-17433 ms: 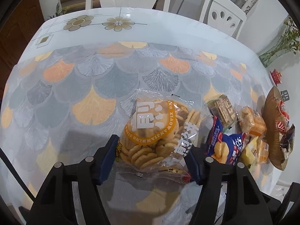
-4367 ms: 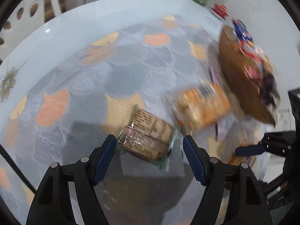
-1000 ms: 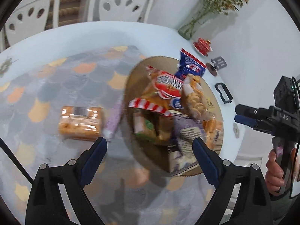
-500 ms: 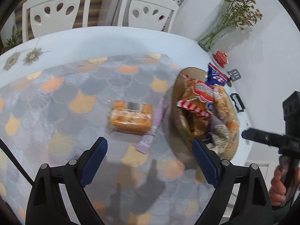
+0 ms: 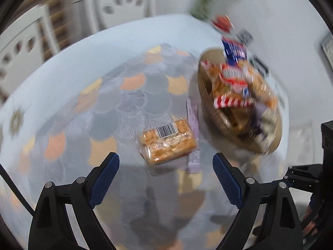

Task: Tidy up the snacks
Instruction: 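Move both tools back to the last items on the tablecloth, then grasp the orange cracker pack with the left gripper while the right grasps the purple sachet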

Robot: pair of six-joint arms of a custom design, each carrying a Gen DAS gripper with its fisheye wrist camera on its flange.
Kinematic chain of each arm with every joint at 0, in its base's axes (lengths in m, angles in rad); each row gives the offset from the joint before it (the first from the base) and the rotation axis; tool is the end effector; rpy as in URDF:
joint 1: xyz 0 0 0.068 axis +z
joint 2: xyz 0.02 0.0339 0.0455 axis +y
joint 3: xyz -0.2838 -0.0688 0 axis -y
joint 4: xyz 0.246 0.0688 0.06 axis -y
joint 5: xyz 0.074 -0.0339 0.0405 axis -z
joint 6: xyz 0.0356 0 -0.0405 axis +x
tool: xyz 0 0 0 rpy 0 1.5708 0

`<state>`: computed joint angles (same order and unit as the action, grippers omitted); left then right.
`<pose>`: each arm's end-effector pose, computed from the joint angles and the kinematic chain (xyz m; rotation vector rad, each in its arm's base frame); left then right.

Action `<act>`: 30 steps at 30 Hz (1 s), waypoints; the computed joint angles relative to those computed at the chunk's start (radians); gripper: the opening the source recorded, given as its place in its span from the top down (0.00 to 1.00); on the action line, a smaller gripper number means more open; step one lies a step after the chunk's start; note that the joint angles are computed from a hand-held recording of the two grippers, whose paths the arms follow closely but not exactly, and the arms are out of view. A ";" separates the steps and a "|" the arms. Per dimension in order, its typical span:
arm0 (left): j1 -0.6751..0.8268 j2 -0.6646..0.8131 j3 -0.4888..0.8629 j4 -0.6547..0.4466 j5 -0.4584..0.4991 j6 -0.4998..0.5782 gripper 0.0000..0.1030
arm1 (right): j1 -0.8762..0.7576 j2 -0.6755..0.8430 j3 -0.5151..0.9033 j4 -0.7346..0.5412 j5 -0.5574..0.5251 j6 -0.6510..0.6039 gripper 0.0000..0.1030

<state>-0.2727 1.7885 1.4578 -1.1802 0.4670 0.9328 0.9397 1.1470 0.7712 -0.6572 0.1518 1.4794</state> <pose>0.3229 -0.1069 0.2619 1.6441 2.3530 -0.6180 0.1283 0.1664 0.2439 0.7868 2.6288 0.6335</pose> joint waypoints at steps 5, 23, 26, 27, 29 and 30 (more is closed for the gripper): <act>-0.068 0.096 0.037 0.019 -0.037 0.089 0.13 | 0.023 0.140 -0.050 0.127 0.023 0.106 0.41; -0.134 0.219 0.044 0.003 -0.107 0.341 0.25 | 0.006 0.252 -0.089 0.141 0.132 0.336 0.45; -0.120 0.217 0.040 0.031 -0.100 0.317 0.43 | -0.033 0.278 -0.069 0.127 0.137 0.330 0.47; -0.112 0.227 0.057 0.023 -0.093 0.301 0.48 | -0.042 0.288 -0.066 0.129 0.140 0.330 0.47; -0.101 0.244 0.082 0.009 -0.083 0.282 0.53 | -0.058 0.323 -0.034 0.111 0.153 0.333 0.48; -0.094 0.247 0.087 0.012 -0.080 0.278 0.53 | -0.073 0.339 -0.024 0.111 0.159 0.329 0.48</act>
<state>-0.3669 2.0351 1.5445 -1.1686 0.3866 1.2112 0.8663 1.4863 0.7472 -0.5461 0.3108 1.8080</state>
